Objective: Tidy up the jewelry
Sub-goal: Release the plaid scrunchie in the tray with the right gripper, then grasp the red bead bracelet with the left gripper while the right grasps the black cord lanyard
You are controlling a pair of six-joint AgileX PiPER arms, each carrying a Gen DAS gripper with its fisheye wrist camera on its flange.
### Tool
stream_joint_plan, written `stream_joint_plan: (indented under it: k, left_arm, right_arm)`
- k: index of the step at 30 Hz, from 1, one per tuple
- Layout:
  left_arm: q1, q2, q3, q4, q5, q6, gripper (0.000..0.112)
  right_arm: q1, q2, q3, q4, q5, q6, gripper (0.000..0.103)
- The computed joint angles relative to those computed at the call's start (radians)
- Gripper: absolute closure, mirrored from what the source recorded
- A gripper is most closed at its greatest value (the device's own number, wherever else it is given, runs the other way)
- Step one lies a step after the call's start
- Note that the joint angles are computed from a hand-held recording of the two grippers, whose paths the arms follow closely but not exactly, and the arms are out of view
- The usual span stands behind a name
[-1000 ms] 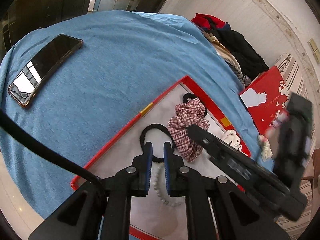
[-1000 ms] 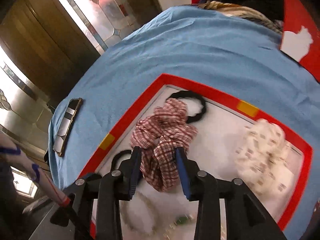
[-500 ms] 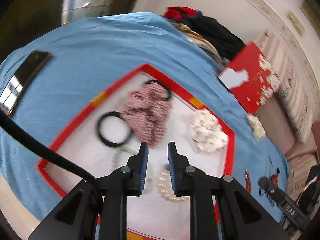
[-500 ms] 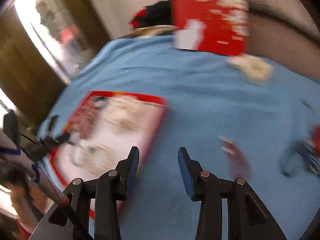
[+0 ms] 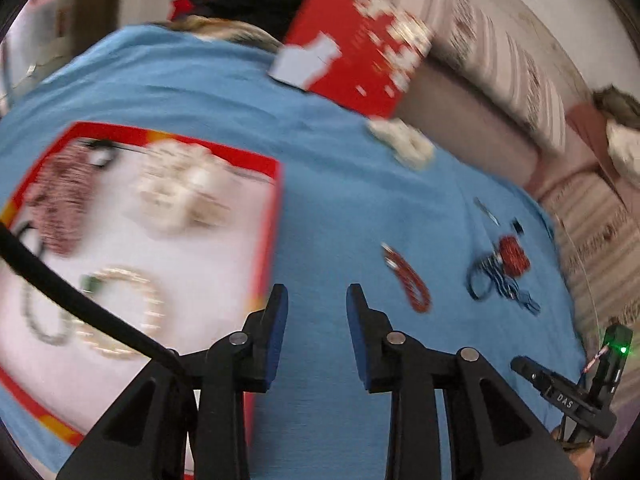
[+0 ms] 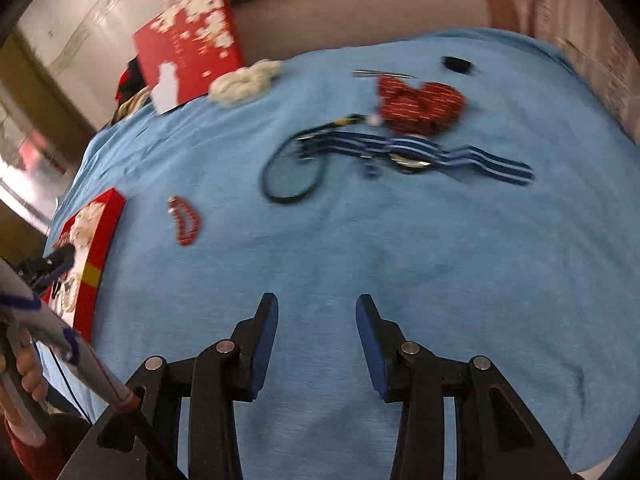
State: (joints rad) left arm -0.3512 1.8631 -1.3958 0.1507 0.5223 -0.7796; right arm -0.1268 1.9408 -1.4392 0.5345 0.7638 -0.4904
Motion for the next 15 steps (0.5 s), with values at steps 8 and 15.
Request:
stream_joint_plan:
  k: [8, 15]
  left_arm:
    - [-0.064, 0.266, -0.351, -0.091, 0.185, 0.121, 0.084]
    - [-0.077, 0.547, -0.788, -0.09, 0.393, 0.134, 0.084]
  right_arm:
    - [-0.067, 0.033, 0.001, 0.108, -0.002, -0.12, 0.059]
    - [-0.079, 0.101, -0.067, 0.208, 0.035, -0.185, 0.059]
